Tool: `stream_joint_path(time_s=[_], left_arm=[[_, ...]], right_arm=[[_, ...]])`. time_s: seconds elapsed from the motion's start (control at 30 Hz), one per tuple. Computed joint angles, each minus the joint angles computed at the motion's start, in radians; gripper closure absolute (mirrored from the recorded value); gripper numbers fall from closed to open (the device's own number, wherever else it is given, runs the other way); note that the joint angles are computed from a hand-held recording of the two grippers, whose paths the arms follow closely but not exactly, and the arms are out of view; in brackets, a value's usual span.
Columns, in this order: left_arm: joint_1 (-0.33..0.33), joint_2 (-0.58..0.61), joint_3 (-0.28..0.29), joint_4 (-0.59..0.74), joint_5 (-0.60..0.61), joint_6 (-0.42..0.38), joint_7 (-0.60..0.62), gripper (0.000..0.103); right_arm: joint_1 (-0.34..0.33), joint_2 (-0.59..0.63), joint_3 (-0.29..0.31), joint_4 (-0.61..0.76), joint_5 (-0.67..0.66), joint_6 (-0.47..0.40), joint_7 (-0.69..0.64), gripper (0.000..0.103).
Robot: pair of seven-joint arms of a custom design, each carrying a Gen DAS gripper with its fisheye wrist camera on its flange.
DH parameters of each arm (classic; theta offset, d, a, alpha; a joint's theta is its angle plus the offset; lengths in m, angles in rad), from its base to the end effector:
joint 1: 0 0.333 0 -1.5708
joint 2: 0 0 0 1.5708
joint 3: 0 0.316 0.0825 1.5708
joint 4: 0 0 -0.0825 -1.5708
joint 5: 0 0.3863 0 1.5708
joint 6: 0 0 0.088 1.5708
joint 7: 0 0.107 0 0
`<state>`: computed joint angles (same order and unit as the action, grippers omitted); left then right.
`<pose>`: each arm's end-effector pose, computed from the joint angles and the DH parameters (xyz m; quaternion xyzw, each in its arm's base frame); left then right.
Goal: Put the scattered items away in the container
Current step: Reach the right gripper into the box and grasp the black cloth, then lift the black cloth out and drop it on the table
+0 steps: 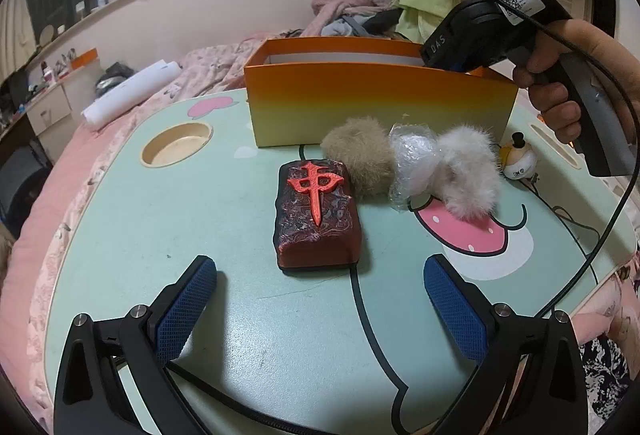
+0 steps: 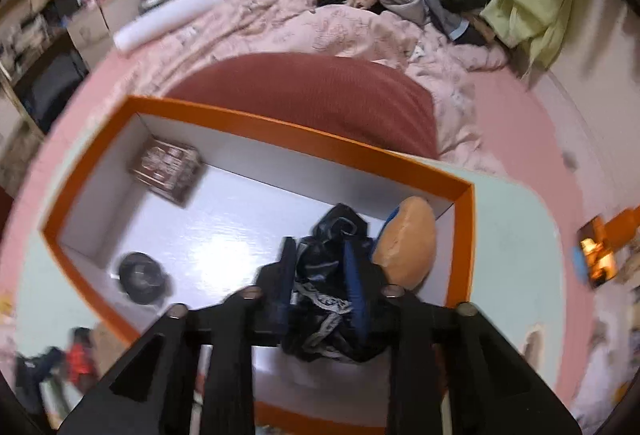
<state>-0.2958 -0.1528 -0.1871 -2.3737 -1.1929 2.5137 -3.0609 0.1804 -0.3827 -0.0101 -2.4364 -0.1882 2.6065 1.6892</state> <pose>0.4486 -0.2276 0.4074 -0.1564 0.9028 -0.3979 0.0472 0.4625 0.0832 0.5055 -0.7391 0.6127 -0.2157 0.1782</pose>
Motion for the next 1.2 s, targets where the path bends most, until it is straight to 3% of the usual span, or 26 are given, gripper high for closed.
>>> stream_joint_path(time_s=[0.1, 0.23, 0.37, 0.53, 0.67, 0.73, 0.8, 1.0, 1.2], left_arm=[[0.0, 0.001, 0.0, 0.001, 0.001, -0.002, 0.001, 0.0], [0.0, 0.002, 0.001, 0.003, 0.002, -0.004, 0.002, 0.0], [0.002, 0.002, 0.002, 0.003, 0.003, -0.009, 0.006, 0.0], [0.002, 0.003, 0.001, 0.004, 0.004, -0.013, 0.007, 0.0], [0.004, 0.004, 0.002, 0.005, 0.005, -0.017, 0.01, 0.0], [0.004, 0.004, 0.002, 0.005, 0.006, -0.018, 0.011, 0.0], [0.004, 0.005, 0.002, 0.006, 0.006, -0.02, 0.012, 0.0], [0.005, 0.006, 0.001, 0.008, 0.008, -0.024, 0.014, 0.0], [0.007, 0.007, 0.002, 0.009, 0.011, -0.032, 0.018, 0.0]], right_arm=[[0.024, -0.019, -0.032, -0.014, 0.054, 0.02, -0.04, 0.096], [0.11, -0.141, -0.111, -0.096, 0.212, 0.137, -0.154, 0.097], [0.199, -0.298, -0.175, -0.182, 0.299, 0.182, -0.24, 0.097], [0.294, -0.486, -0.264, -0.287, 0.387, 0.118, -0.321, 0.097], [0.35, -0.502, -0.329, -0.313, 0.471, 0.024, -0.395, 0.096], [0.36, -0.482, -0.338, -0.326, 0.504, 0.011, -0.435, 0.093], [0.384, -0.478, -0.358, -0.345, 0.559, 0.052, -0.483, 0.079], [0.365, -0.551, -0.319, -0.393, 0.622, 0.152, -0.51, 0.049], [0.199, -0.685, -0.209, -0.504, 0.477, 0.179, -0.423, 0.048]])
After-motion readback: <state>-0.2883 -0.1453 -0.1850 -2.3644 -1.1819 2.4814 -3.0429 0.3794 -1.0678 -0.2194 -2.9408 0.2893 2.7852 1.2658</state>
